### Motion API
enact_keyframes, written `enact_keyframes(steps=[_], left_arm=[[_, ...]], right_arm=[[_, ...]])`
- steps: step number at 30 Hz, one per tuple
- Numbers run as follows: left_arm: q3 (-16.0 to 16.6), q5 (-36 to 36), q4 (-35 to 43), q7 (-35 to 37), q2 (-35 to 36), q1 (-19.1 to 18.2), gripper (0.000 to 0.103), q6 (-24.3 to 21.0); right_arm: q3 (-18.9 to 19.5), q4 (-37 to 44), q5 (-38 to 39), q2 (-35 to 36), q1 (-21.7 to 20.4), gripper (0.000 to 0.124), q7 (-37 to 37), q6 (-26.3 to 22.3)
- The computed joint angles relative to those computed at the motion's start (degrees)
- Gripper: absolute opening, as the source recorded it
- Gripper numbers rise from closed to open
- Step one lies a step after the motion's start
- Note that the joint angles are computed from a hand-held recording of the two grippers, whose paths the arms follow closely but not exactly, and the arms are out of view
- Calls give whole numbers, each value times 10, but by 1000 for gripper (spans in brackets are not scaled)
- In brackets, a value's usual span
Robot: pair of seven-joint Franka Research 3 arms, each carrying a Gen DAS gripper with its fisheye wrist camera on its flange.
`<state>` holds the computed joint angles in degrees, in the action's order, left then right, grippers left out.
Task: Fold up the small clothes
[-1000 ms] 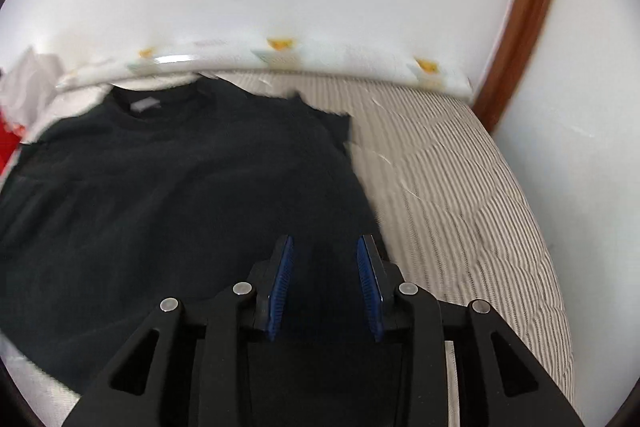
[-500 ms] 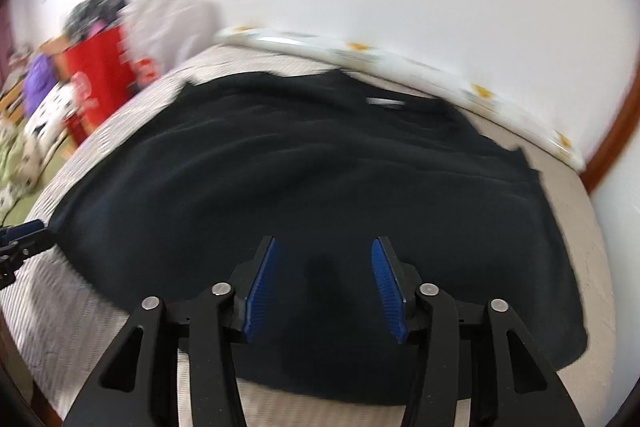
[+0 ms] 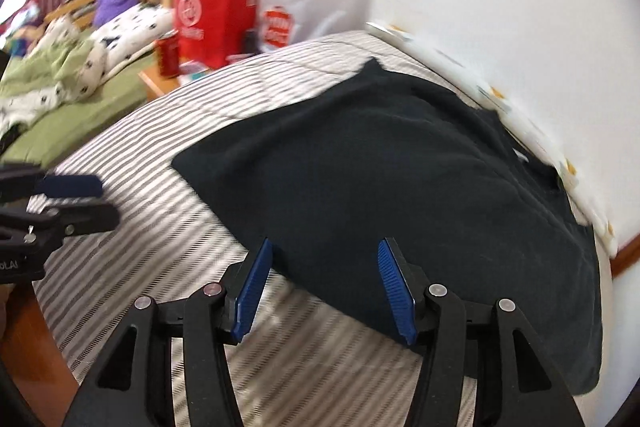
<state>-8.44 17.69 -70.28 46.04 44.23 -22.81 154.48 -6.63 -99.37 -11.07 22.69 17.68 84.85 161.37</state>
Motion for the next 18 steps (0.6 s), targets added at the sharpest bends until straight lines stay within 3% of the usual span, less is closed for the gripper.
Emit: enact_keyframes(steps=[8, 11, 12, 13, 15, 18], left_arm=[[-17, -19, -25, 29, -8, 18, 46, 30], [-17, -22, -26, 33, -7, 18, 47, 38], [-16, -22, -26, 33, -6, 18, 47, 38], [-15, -22, -26, 33, -7, 17, 47, 37], [-6, -17, -18, 27, -4, 9, 48, 31], [5, -5, 15, 19, 13, -6, 48, 11]], right_arm=[[3, 24, -9, 33, 22, 55, -24, 6], [24, 47, 28, 51, 1, 53, -45, 15], [28, 57, 45, 58, -4, 45, -47, 12], [20, 64, 50, 64, 0, 28, -38, 14], [26, 73, 68, 70, -8, 12, -44, 23], [92, 62, 165, 54, -70, 8, -104, 33]])
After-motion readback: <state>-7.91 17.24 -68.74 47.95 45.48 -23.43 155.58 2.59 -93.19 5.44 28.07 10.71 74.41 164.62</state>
